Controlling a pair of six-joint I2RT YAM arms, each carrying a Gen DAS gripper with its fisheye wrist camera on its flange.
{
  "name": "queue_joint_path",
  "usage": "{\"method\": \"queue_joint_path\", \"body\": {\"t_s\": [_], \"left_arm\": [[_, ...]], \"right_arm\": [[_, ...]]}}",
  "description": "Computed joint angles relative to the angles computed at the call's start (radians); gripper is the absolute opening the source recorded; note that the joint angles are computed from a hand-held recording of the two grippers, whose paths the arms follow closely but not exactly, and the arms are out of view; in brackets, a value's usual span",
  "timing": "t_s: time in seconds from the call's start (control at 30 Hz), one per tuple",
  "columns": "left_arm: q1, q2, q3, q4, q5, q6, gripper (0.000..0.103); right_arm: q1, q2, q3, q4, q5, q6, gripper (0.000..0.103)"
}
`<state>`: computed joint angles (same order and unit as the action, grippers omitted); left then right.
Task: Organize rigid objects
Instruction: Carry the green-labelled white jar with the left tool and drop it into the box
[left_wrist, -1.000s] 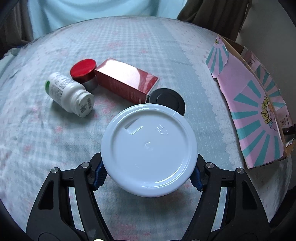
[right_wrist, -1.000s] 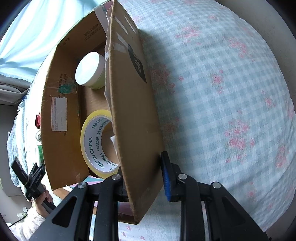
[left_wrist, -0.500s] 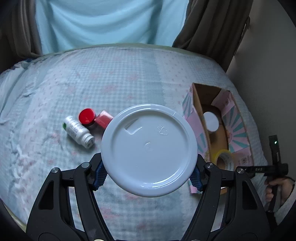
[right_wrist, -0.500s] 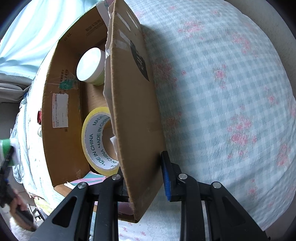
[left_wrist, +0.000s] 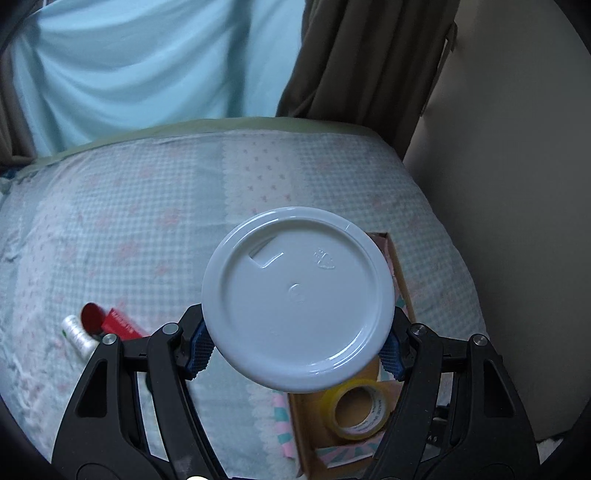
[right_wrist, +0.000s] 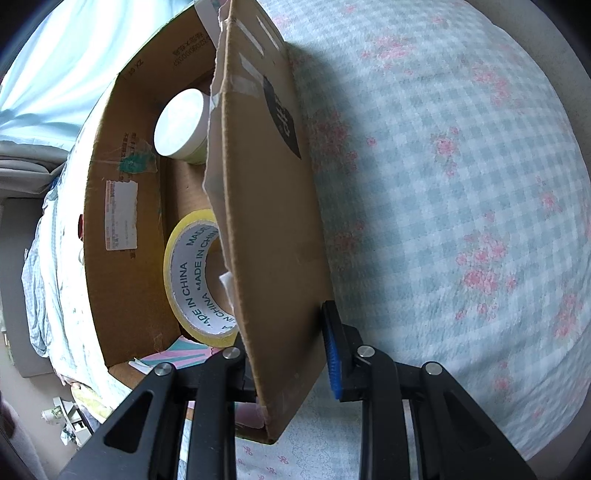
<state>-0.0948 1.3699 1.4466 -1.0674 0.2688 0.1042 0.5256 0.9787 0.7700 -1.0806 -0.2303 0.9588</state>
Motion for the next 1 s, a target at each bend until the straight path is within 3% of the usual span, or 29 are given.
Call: {"method": "queue_joint_path", "body": {"t_s": [0.2,0.4,0.73,0.77,0.83,1.0], "left_arm": [[-0.182,0.163,-0.016,0.127,-0.072,-0.113,0.069],[-0.272,0.337,-0.026,0.221,-0.114,-0.161,0.069],[-0.315,0.477,0.037,0.188,-0.144,-0.155,0.069],[-0.316,0.491,0.054,0.169,-0.149,-0.156,0.071],[-0.316,0.491,0.069,0.154,-0.147,-0.162,0.103],[-0.322,0.464,0.085,0.139,-0.166,-0.142,0.103]], "right_arm": [[-0.026,0.015,0.006,-0.002,-0.015,-0.032,0.024],[-0.022,0.043,0.015,0.007,-0.011,-0.045,0.024],[-0.001,0.06,0.021,0.023,0.0,-0.035,0.024],[-0.006,0.061,0.022,0.021,-0.002,-0.042,0.024],[-0.022,0.044,0.013,0.009,-0.007,-0.064,0.024],[-0.017,0.05,0.022,0.007,-0.007,-0.066,0.024]]}}
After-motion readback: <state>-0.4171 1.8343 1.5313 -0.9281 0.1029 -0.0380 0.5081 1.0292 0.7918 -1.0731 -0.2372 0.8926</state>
